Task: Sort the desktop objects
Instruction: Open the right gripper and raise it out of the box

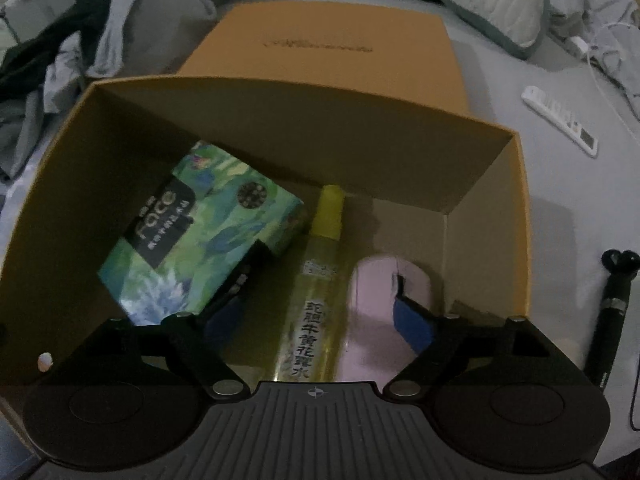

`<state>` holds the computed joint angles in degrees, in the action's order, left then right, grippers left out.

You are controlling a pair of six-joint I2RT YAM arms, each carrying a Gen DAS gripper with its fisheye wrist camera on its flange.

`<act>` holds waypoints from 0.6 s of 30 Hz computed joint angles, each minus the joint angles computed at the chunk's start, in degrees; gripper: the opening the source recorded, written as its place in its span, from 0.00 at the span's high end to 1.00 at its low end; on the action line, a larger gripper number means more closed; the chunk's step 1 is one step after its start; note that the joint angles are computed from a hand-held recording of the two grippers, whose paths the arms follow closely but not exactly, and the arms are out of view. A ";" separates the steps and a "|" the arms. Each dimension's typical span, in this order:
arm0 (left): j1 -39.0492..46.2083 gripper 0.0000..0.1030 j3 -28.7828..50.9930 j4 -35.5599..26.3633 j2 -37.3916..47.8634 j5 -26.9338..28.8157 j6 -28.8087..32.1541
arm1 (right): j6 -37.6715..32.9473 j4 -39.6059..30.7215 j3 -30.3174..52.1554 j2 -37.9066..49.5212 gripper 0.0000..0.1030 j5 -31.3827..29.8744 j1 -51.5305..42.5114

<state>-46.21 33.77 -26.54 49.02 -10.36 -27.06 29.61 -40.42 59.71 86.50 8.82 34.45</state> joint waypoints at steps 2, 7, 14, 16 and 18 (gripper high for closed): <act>-0.43 0.00 0.18 -0.43 -0.42 -0.46 -0.09 | 0.50 -1.09 0.30 -1.39 0.13 0.55 1.10; -1.35 0.00 0.83 -1.51 -0.96 -1.67 -0.25 | 1.34 -3.39 0.72 -5.38 0.12 1.50 2.69; -4.21 0.00 1.60 -2.49 -0.80 -4.22 0.03 | 2.91 -7.01 0.61 -13.65 0.04 2.45 4.71; -5.07 0.00 1.84 -2.69 -0.78 -4.85 -0.18 | 3.19 -8.04 0.51 -16.06 0.03 2.76 5.10; -6.09 0.00 2.10 -2.95 -0.68 -5.87 -0.28 | 3.51 -9.09 0.50 -18.39 0.01 3.07 5.56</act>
<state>-52.31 35.86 -29.49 48.35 -16.23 -27.34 33.12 -49.52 60.20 68.11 11.89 40.02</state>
